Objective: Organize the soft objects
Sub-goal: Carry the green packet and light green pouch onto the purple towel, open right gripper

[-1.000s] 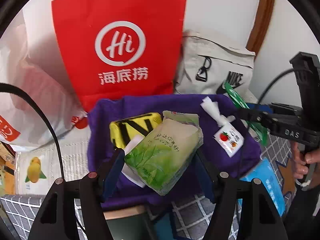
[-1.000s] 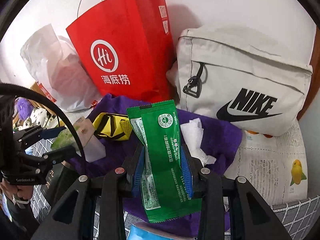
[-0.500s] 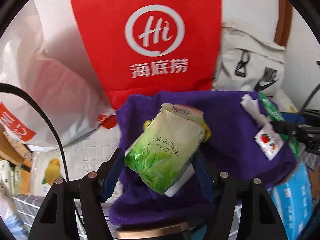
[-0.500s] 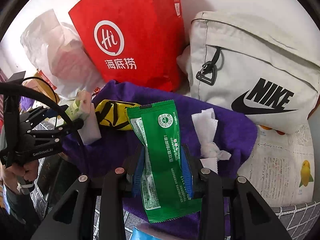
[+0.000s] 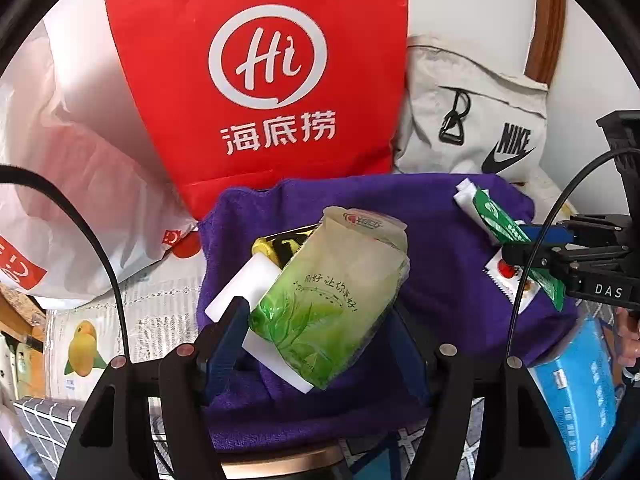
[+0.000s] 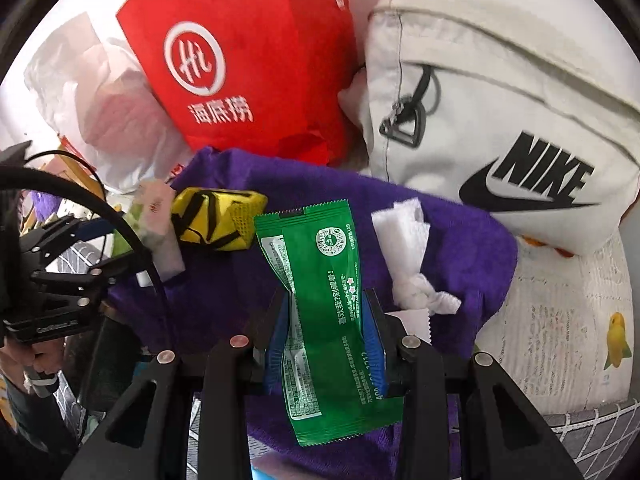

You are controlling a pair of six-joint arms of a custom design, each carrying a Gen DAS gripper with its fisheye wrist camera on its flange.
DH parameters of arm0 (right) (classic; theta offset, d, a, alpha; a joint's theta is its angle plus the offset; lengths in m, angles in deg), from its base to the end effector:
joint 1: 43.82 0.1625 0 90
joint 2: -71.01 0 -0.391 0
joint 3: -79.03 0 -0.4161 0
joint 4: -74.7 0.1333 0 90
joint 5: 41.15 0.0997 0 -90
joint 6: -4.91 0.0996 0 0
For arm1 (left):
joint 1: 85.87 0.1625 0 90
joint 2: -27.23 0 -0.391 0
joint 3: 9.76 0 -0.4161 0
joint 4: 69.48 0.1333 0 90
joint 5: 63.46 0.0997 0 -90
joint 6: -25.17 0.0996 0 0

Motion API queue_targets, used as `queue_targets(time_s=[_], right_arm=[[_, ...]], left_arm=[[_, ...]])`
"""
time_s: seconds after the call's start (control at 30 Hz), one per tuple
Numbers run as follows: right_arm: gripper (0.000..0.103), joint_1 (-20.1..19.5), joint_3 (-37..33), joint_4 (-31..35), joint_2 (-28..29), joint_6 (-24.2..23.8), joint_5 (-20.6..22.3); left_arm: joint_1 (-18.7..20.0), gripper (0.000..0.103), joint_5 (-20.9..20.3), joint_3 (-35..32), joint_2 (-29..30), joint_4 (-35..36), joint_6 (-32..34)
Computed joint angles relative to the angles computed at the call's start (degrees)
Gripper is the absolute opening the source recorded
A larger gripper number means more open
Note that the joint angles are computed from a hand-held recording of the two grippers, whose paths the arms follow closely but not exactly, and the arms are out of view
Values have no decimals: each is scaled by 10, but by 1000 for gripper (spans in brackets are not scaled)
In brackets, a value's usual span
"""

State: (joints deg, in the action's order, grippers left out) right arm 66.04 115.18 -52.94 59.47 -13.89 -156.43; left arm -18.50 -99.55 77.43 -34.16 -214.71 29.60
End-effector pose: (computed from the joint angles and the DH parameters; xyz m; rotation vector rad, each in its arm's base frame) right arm 0.3839 -0.7957 0.0022 0.8243 -2.5577 0.3124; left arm -0.0634 -0.7076 0.3225 0.2274 2.1916 -0.7420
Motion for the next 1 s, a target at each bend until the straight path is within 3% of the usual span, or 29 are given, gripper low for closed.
queue_targets(time_s=[0.8,0.9,1.0], right_arm=[[38,-8,-67,73,49,16,-30],[40,-10,-82,93,56,24,-30],[50,-11,-78,97,51,24,-20]], left_arm=[[0,70,11,-6,-5,52,-32],[-2,72,18,-7,-5,57,-35],[-6,77,25,-5,-7,57,-35]])
